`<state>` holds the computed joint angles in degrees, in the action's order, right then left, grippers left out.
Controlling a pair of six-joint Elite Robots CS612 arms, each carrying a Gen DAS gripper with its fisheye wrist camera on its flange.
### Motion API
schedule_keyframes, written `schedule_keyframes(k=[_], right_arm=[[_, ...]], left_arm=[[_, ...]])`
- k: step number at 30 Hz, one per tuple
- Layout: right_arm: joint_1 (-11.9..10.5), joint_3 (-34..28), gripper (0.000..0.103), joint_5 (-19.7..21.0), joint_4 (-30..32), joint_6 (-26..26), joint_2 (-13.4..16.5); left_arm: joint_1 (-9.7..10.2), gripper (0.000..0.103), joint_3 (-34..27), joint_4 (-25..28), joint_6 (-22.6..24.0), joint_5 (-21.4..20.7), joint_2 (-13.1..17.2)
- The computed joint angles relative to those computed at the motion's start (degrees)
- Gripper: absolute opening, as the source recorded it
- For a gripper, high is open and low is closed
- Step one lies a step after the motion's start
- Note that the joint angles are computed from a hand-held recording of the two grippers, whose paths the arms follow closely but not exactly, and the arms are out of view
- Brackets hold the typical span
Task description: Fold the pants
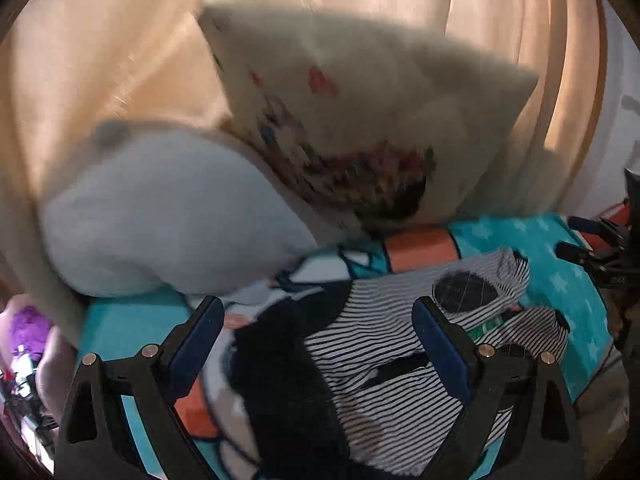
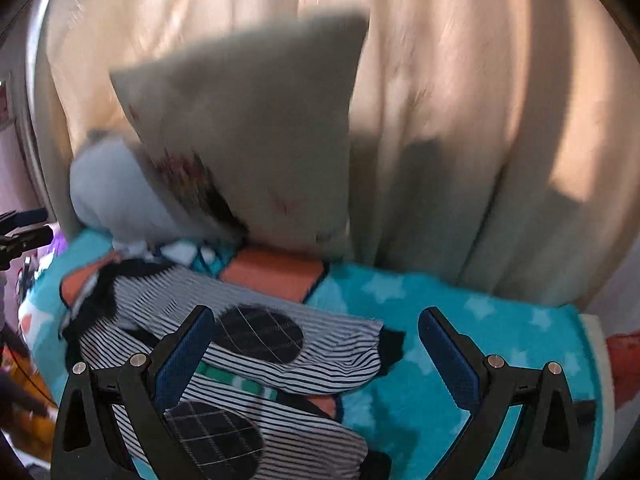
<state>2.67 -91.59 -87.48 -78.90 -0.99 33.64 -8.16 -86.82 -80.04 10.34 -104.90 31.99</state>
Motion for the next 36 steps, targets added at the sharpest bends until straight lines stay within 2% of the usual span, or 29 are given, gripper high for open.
schedule_keyframes(k=[8, 11, 15, 17, 24, 27, 28, 29, 30, 31, 32, 34, 36], right_arm=[[-2.33, 10.19, 0.1, 9.97, 6.88, -6.08, -2.99], [-2.88, 13.58, 0.099, 11.96, 8.34, -8.88, -4.02], [-3.72, 17.44, 0.098, 15.01, 10.61, -11.21, -5.16], [-3.86, 18.43, 0.098, 15.12, 11.15, -12.34, -5.45], [-4.41, 19.2, 0.098, 16.43, 11.87, -15.42, -5.54], [-4.03, 18.85, 0.093, 14.82, 11.27, -16.43, -5.31], [-3.56, 18.59, 0.086, 13.28, 10.55, -17.16, -5.03], [-3.3, 18.03, 0.076, 12.15, 10.44, -18.33, -4.84], [-3.3, 17.7, 0.068, 12.59, 10.69, -18.93, -4.79], [-3.44, 17.33, 0.048, 13.92, 11.31, -19.38, -4.83], [-3.54, 17.23, 0.029, 14.91, 12.14, -19.77, -5.01], [-3.72, 17.23, 0.015, 16.37, 13.69, -20.2, -5.38], [-3.85, 17.23, 0.011, 16.77, 14.24, -19.64, -5.6]], left_arm=[[-1.4, 0.088, 13.22, 4.06, 4.12, -2.95, -4.03], [-1.81, 0.088, 17.12, 4.16, 4.24, -2.29, -5.08], [-1.67, 0.087, 21.27, 4.78, 4.03, -4.32, -6.35], [-1.86, 0.084, 22.62, 5.44, 5.0, -3.94, -6.82], [-2.59, 0.084, 24.9, 7.18, 9.95, -2.54, -7.73], [-3.4, 0.081, 23.27, 7.08, 12.2, 0.5, -6.87], [-3.72, 0.07, 22.66, 6.49, 12.63, 1.49, -6.42], [-4.12, 0.048, 22.19, 5.96, 13.06, 1.99, -6.12], [-4.18, 0.035, 21.68, 6.03, 13.86, 1.65, -5.95], [-4.25, 0.019, 21.28, 6.61, 14.43, 1.15, -5.91], [-4.3, 0.009, 21.1, 7.02, 14.78, 0.86, -5.89], [-4.89, 0.008, 19.73, 6.28, 15.32, 2.5, -5.13], [-5.4, 0.007, 18.3, 5.66, 15.15, 3.95, -4.37]])
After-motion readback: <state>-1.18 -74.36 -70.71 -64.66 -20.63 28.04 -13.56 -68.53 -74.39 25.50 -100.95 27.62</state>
